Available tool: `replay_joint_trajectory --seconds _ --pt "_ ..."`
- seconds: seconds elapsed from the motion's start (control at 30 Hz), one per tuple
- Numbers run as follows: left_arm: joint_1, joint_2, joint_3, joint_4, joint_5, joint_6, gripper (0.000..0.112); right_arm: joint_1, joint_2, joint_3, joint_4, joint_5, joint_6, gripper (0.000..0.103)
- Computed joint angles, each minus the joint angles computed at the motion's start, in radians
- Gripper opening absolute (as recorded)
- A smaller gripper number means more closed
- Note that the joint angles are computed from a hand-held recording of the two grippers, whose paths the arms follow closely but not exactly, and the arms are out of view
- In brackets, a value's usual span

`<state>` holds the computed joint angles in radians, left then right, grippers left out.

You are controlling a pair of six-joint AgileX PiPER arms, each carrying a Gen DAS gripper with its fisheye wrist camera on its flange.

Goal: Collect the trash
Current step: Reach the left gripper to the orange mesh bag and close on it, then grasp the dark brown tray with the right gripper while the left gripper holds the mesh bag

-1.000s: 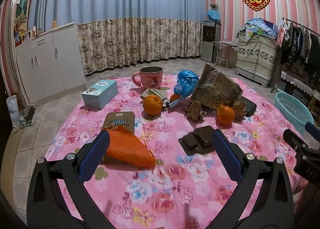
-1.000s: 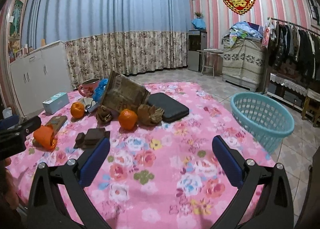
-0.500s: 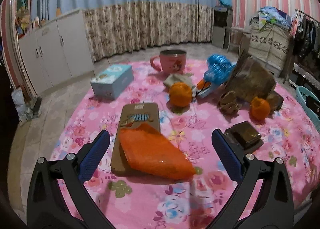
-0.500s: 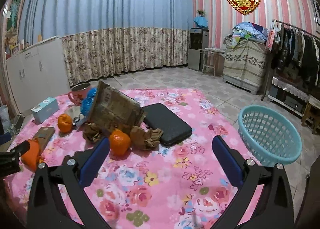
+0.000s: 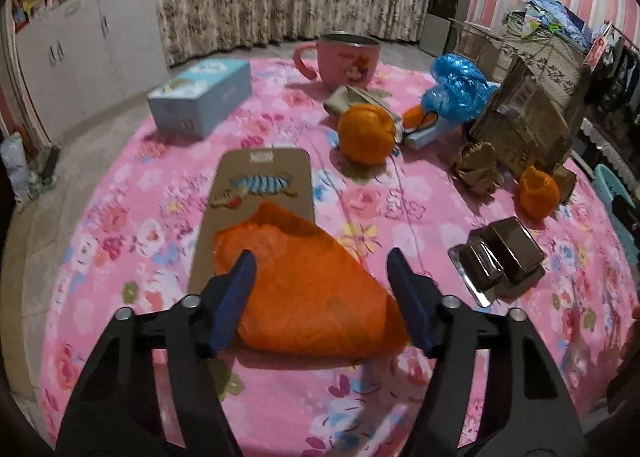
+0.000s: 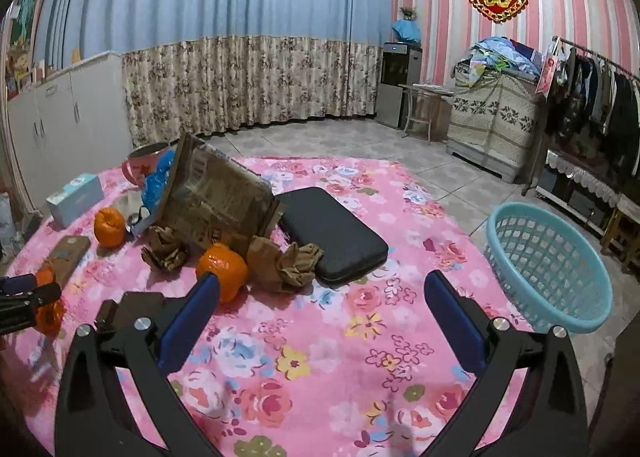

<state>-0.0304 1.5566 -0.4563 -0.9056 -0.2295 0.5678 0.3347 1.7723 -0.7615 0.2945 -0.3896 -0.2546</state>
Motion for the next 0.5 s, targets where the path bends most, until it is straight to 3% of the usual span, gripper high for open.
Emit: replay_joint_trajectory --seconds 0.03,0.1,0.27,0.33,0.43,0.5 --pt "-0.001 -0.005 0.003 0.014 -0.003 -0.014 0.057 -0.001 0.001 -0.002 -0.006 -0.001 0.006 0.100" --pt "0.020 -0.007 0.001 0.146 0.028 -0.128 0.036 0.010 0.002 0.005 0.018 -0.019 -0.012 0.100" --pt "0.023 -0.014 -0.007 0.244 0.063 -0.205 0.014 0.019 0.013 -0.021 0.103 0.038 -0.103 0.100" --pt "0.019 -0.025 -0.007 0.224 0.068 -0.175 0.010 0.007 0.018 -0.040 0.075 0.099 -0.064 0.100" --pt "0.014 -0.037 -0.011 0.136 0.069 -0.079 0.004 -0.016 0.025 -0.065 -0.109 0.168 0.142 0.100" --pt "0.027 -0.048 -0.017 0.149 0.087 -0.082 0.002 -0.006 0.028 -0.070 -0.093 0.180 0.133 0.100"
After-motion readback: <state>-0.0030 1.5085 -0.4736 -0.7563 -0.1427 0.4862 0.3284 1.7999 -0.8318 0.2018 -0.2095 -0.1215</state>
